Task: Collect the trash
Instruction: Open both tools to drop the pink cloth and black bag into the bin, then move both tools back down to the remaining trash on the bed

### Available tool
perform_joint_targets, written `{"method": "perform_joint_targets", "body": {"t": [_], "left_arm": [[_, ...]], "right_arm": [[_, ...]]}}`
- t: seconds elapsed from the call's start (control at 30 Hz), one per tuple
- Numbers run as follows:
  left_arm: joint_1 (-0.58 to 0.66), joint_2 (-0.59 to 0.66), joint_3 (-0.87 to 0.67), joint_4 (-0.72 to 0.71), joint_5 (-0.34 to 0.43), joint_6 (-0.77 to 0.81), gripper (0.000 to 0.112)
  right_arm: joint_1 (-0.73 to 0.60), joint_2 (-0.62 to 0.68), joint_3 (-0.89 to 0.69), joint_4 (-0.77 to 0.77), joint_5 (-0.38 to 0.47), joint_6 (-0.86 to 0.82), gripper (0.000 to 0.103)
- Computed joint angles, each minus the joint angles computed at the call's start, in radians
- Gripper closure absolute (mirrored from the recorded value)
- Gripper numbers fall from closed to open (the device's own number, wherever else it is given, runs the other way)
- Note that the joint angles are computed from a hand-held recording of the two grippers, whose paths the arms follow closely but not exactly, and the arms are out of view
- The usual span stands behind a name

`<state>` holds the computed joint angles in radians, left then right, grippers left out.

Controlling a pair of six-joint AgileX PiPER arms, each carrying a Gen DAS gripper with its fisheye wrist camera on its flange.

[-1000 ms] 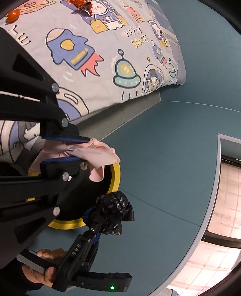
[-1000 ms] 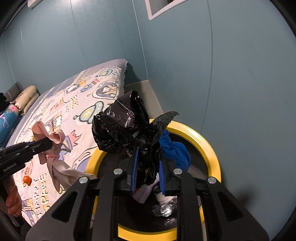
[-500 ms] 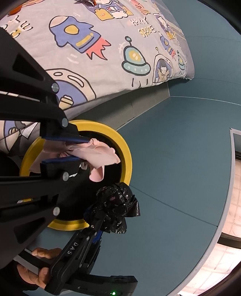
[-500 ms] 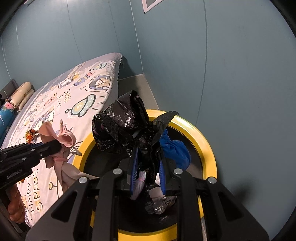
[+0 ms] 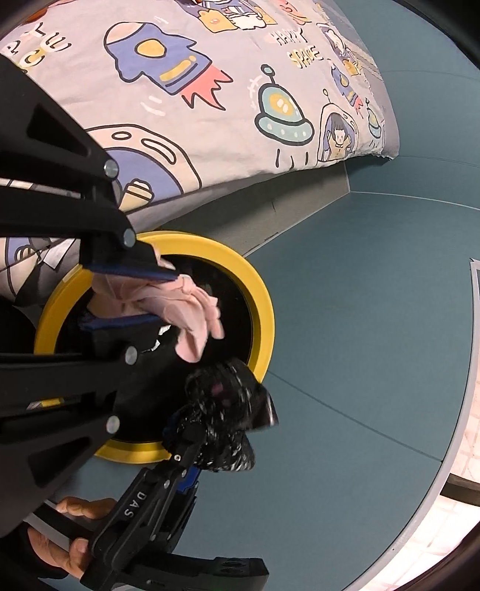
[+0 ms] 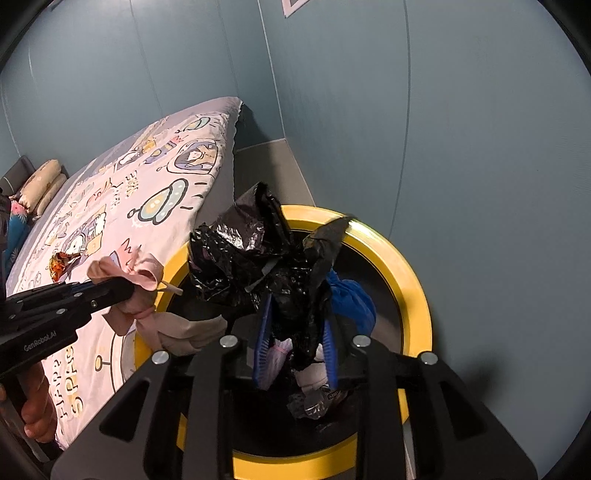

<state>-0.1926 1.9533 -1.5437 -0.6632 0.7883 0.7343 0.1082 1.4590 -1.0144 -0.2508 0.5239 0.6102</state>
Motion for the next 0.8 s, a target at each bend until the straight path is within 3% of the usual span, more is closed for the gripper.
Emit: {"method": "perform_joint_targets", "body": {"t": [0.2,0.8], "left_arm": [[0.017,-0.028,0.026,-0.042,-0.014,0.035,0.072],[0.15,-0.076,0.043,-0.07,0.006,0.067,0.057]], "right_arm": [[-0.001,-0.013,0.013,-0.011,-0.003,0.023,0.069],[0.063,-0.052,-0.024,-0.056,0.05,0.072,0.06]]}}
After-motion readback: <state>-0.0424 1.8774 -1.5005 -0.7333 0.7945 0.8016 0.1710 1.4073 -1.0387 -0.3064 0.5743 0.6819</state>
